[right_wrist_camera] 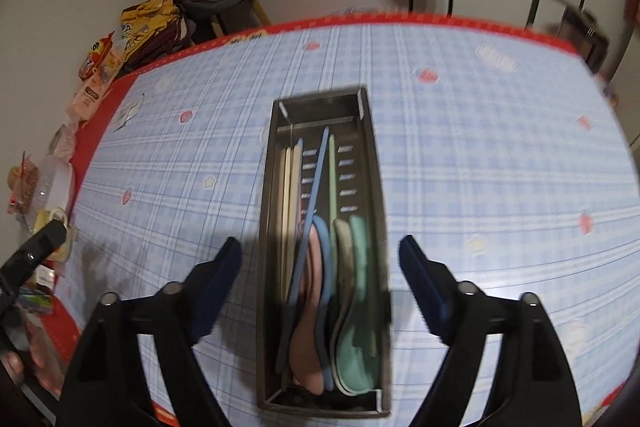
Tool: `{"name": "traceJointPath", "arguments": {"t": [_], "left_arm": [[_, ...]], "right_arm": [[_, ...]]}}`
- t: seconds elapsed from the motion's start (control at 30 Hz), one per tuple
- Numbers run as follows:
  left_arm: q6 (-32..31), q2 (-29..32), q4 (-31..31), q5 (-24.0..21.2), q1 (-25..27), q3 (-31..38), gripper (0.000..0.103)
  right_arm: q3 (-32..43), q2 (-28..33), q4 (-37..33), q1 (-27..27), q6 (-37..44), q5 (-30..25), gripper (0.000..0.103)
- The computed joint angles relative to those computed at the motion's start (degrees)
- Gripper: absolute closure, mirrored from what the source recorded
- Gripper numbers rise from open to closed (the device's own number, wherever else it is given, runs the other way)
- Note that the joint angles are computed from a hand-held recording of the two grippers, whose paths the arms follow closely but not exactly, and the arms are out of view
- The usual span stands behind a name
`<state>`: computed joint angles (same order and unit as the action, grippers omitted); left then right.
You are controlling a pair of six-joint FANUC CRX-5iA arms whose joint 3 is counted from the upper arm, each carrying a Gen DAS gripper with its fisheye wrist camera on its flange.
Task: Organize utensils
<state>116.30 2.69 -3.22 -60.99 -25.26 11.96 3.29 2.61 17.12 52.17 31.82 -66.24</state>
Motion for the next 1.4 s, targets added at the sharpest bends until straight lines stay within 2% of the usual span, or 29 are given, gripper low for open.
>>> {"name": "traceJointPath", "arguments": {"t": [0.07, 0.13, 0.37, 0.5, 0.57, 0.77, 1.07, 1.4], "left_arm": [[-1.77, -0.49, -0.72, -0.3, -0.09, 0.82, 0.015], [-2.89, -0.92, -1.57, -0.51, -0.41, 1.8, 0.01], [-8.28, -3.5, -5.43, -0.51, -2.34, 5.79, 0.006], [-9.11, -4.06, -10.51, -2.72, -5.08, 10.1, 0.006], [-10.14, -5.1, -9.95, -1.9, -5.04, 10.26, 0.006], [-14.86, -8.22, -1.86, 2.05, -2.3, 8.34, 0.006], [-16.61, -9.05, 0.75, 2.9, -2.71, 7.67, 0.006], [-17.8, -7.66, -0.48, 1.46, -5.05, 8.27, 0.006]], "right_arm": [[0.17, -0.69, 2.7, 1.08, -1.19, -1.24, 0.017], [0.88, -1.24, 5.43, 2.35, -2.3, -2.75, 0.006], [2.98, -3.14, 17.08, 8.18, -7.76, -9.75, 0.006], [5.47, -2.84, 24.36, 12.63, -10.51, -17.78, 0.006], [6.49, -2.52, 27.58, 14.81, -11.66, -21.66, 0.006], [7.44, -2.84, 34.97, 20.87, -15.83, -29.98, 0.006], [7.38, -2.38, 41.23, 27.12, -21.45, -38.85, 0.006], [8.19, -1.45, 41.53, 27.91, -22.9, -42.57, 0.006]]}}
